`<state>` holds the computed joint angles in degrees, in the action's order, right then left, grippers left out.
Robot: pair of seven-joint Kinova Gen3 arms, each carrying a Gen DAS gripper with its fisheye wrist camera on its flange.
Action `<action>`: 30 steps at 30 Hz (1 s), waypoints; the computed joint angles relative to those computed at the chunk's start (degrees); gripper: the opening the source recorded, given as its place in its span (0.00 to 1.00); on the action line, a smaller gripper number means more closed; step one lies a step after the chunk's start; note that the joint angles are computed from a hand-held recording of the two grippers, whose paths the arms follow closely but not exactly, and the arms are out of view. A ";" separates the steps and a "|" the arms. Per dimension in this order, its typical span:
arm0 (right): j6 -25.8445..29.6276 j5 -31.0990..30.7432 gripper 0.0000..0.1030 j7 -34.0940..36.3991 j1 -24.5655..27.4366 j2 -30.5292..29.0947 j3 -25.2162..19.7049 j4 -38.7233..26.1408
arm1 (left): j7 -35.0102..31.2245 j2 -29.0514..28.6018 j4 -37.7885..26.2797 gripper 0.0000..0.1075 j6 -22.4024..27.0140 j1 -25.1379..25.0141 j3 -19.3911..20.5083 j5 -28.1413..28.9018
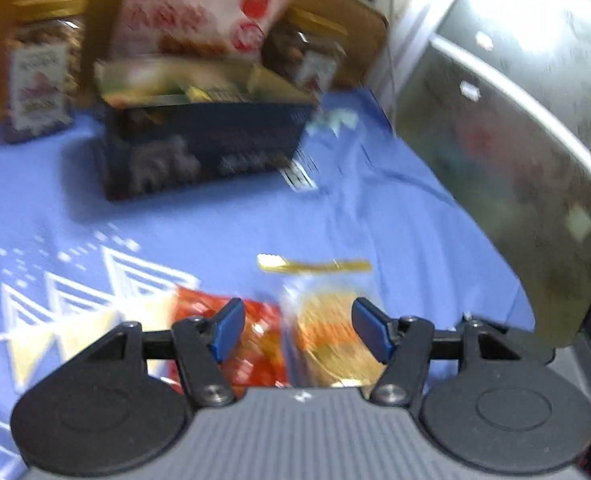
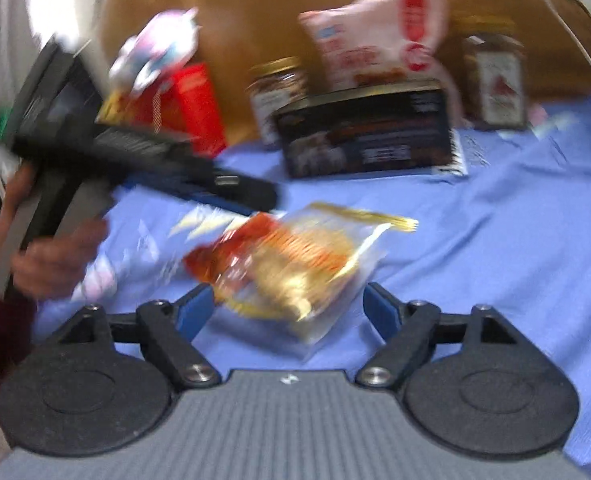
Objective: Organize snacks
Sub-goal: 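Grasp the gold-tied cake packet with the left gripper, then drop the gold-tied cake packet into the black tin box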
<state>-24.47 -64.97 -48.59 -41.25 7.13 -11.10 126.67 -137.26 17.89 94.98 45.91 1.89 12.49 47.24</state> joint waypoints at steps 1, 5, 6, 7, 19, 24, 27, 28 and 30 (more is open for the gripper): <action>-2.30 -1.33 0.78 2.33 -2.65 1.02 1.36 -0.19 | 0.56 0.40 -0.10 0.54 0.23 0.89 -0.20 -0.87; -6.37 -9.16 0.54 11.05 -8.50 1.78 5.63 -1.15 | 1.09 -0.26 0.60 0.39 -0.88 2.15 0.58 -1.65; -6.81 -10.22 0.53 11.85 -7.47 1.39 4.78 -1.26 | 0.68 -0.59 0.69 0.37 -1.39 2.18 0.78 -1.27; -7.79 -10.35 0.52 11.72 -5.70 1.05 2.87 -1.01 | 0.35 -0.72 0.57 0.37 -1.21 1.83 0.97 -0.39; -10.55 5.10 0.48 -0.06 1.94 0.37 -0.98 -1.10 | 3.85 2.12 -6.75 0.36 4.14 -1.18 -0.06 5.91; -8.81 11.29 0.48 1.20 3.16 3.16 0.90 -6.73 | 5.01 1.91 -10.11 0.36 1.32 -1.93 -0.28 5.77; -4.30 18.27 0.48 -2.31 5.03 5.01 3.41 -11.36 | 8.28 3.31 -14.33 0.36 -0.01 -1.85 -0.75 3.95; -1.97 20.10 0.48 -3.22 5.78 5.66 4.20 -13.22 | 9.94 3.94 -15.85 0.36 -0.55 -1.50 -0.95 2.60; 2.69 23.47 0.48 -5.07 10.19 7.92 2.59 -17.81 | 14.21 5.57 -19.26 0.37 -1.85 -0.21 -1.63 -1.36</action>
<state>-21.78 -41.50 -53.67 -31.06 15.05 -8.51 108.86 -123.05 23.46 75.72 44.06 1.68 10.86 45.88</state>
